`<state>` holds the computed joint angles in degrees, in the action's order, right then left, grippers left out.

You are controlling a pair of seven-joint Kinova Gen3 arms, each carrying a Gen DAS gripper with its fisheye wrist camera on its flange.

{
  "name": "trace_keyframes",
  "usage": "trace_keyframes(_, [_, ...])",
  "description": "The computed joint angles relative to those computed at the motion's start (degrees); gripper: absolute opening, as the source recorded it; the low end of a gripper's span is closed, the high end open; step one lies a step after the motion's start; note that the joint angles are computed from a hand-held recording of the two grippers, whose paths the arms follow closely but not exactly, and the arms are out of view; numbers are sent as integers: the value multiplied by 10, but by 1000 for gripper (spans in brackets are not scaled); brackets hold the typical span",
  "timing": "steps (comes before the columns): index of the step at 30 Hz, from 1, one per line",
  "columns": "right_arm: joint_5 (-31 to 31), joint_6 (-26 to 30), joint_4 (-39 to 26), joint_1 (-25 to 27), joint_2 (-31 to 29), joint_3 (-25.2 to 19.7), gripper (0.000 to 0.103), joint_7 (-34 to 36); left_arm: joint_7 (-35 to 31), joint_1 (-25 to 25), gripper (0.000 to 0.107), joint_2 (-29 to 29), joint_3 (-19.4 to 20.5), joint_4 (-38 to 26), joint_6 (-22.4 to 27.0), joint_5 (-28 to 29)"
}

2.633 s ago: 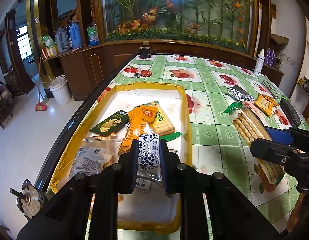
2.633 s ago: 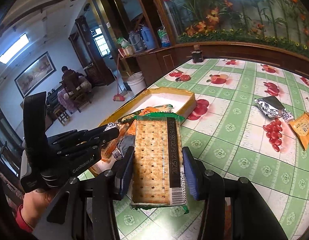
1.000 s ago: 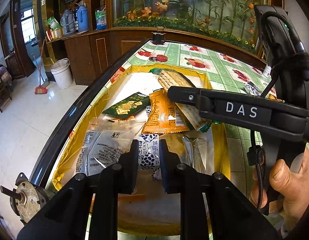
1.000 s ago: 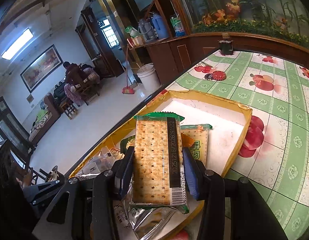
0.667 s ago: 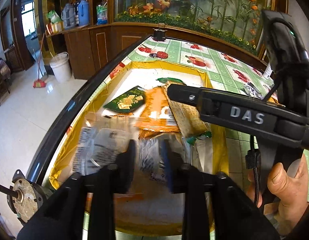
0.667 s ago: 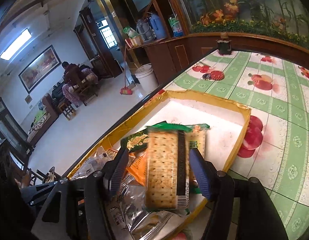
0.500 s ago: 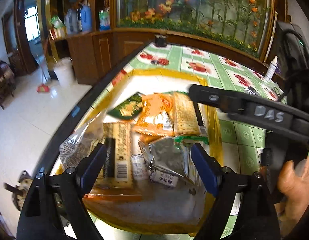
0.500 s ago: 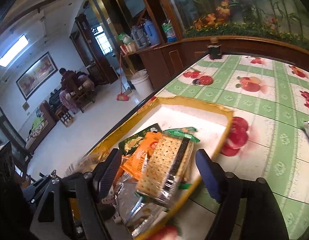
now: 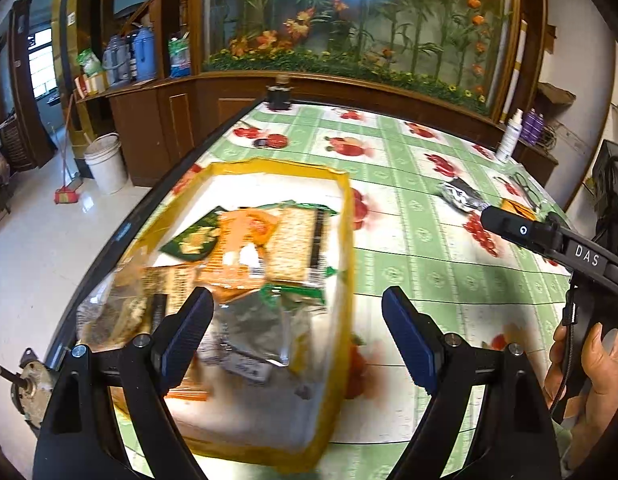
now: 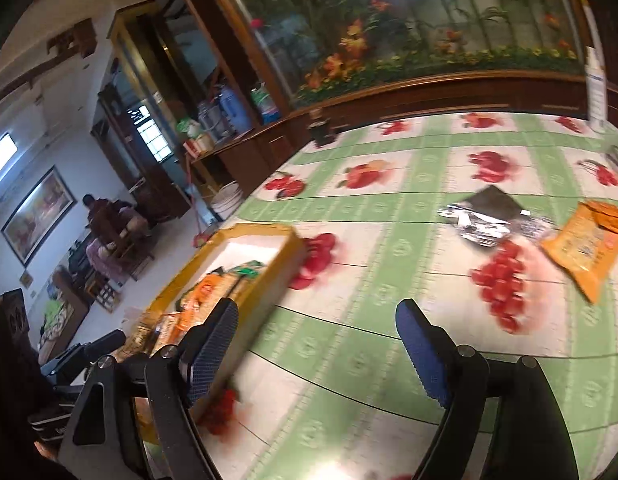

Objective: Organize snacks
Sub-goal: 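Move left tool to silver foil bag while right tool approaches orange bag, then grasp silver foil bag with left tool while right tool grasps orange bag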

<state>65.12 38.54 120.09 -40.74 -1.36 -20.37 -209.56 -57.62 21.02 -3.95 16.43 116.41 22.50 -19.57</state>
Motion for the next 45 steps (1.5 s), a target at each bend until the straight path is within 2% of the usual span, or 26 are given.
trace_keyframes(9, [-83, 79, 85, 30, -100, -54, 83, -23, 1, 55, 87, 38, 14, -38, 23, -6])
trace_keyframes(15, [-132, 92, 112, 69, -140, -79, 83, -4, 1, 101, 87, 66, 5, -65, 38, -7])
trace_keyframes(19, [-159, 91, 127, 94, -163, -81, 83, 33, 0, 129, 87, 90, -3, -86, 49, -16])
trace_keyframes(24, [-187, 55, 136, 128, -182, -44, 83, 102, -34, 154, 87, 138, -16, -145, 59, -6])
trace_keyframes(28, [-182, 20, 144, 173, -192, -16, 85, 127, -66, 182, 87, 184, -35, -206, 68, -7])
trace_keyframes(31, [-179, -39, 156, 210, -195, 32, 85, 145, -91, 199, 86, 227, -48, -265, 87, -3])
trace_keyframes(34, [-163, -76, 162, 257, -189, 51, 85, 146, -112, 211, 87, 263, -61, -312, 83, 7])
trace_keyframes(40, [-149, -118, 134, 324, -142, 83, 85, 205, -158, 226, 87, 330, -75, -411, 104, 40])
trace_keyframes(45, [-165, -102, 85, 349, -75, 86, 85, 283, -173, 233, 87, 379, -87, -483, 113, 73])
